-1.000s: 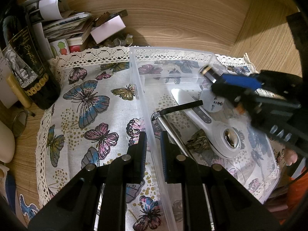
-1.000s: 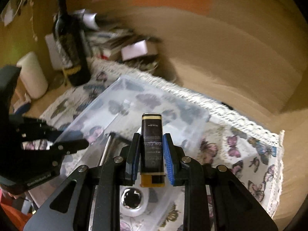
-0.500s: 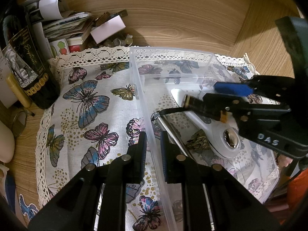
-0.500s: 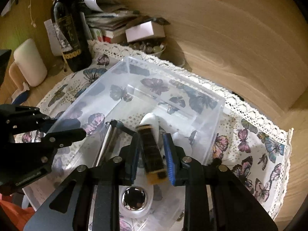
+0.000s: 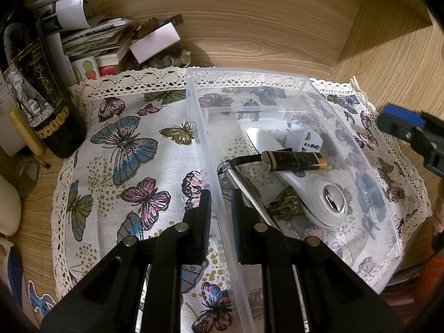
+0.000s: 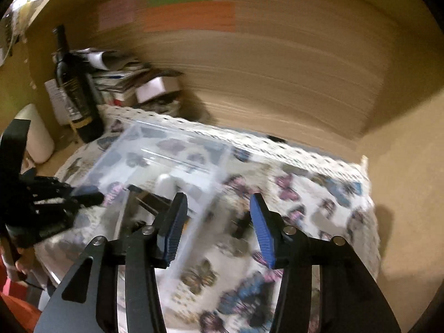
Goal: Organize rigid objects
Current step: 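Grasp the black key fob with the right gripper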
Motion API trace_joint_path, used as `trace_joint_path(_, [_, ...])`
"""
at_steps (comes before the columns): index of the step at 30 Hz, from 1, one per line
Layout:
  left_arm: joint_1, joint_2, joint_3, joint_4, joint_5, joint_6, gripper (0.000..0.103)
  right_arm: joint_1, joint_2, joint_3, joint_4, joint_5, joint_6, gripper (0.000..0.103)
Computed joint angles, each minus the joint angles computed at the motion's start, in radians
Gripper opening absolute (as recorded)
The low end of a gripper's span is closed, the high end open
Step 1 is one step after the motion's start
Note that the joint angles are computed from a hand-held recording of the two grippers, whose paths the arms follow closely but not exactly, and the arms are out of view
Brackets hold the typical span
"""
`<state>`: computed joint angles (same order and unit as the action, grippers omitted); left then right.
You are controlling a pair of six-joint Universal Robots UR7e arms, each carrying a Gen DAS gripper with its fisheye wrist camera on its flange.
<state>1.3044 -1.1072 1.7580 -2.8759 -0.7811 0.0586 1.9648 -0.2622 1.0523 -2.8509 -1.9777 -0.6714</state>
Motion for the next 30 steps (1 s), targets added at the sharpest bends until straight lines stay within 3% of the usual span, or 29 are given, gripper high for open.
trace_joint_path(5, [-0.001, 0.001, 0.0, 0.001, 0.001, 0.004, 0.014, -0.021, -0.03, 0.066, -0.061, -0.066, 0.04, 0.046])
trace_joint_path(16, [-0.001, 0.001, 0.001, -0.002, 0.001, 0.003, 0.014, -0.072, -0.04, 0.147, -0.021, -0.146, 0.131, 0.047])
trace_joint_path(23, [-0.001, 0.001, 0.001, -0.001, 0.001, 0.002, 0.014, -0.093, -0.039, 0.16, -0.012, -0.141, 0.167, 0.047])
trace_joint_path(24, [-0.001, 0.001, 0.001, -0.001, 0.001, 0.002, 0.014, -0.093, -0.038, 0.159, -0.012, -0.14, 0.165, 0.046])
trace_joint_path(26, [-0.001, 0.001, 0.001, -0.002, 0.001, 0.002, 0.014, -0.091, -0.036, 0.163, -0.033, -0.144, 0.151, 0.028])
trace_joint_path(30, [-0.001, 0.001, 0.001, -0.001, 0.0, 0.003, 0.014, -0.091, -0.039, 0.166, -0.039, -0.131, 0.147, 0.028])
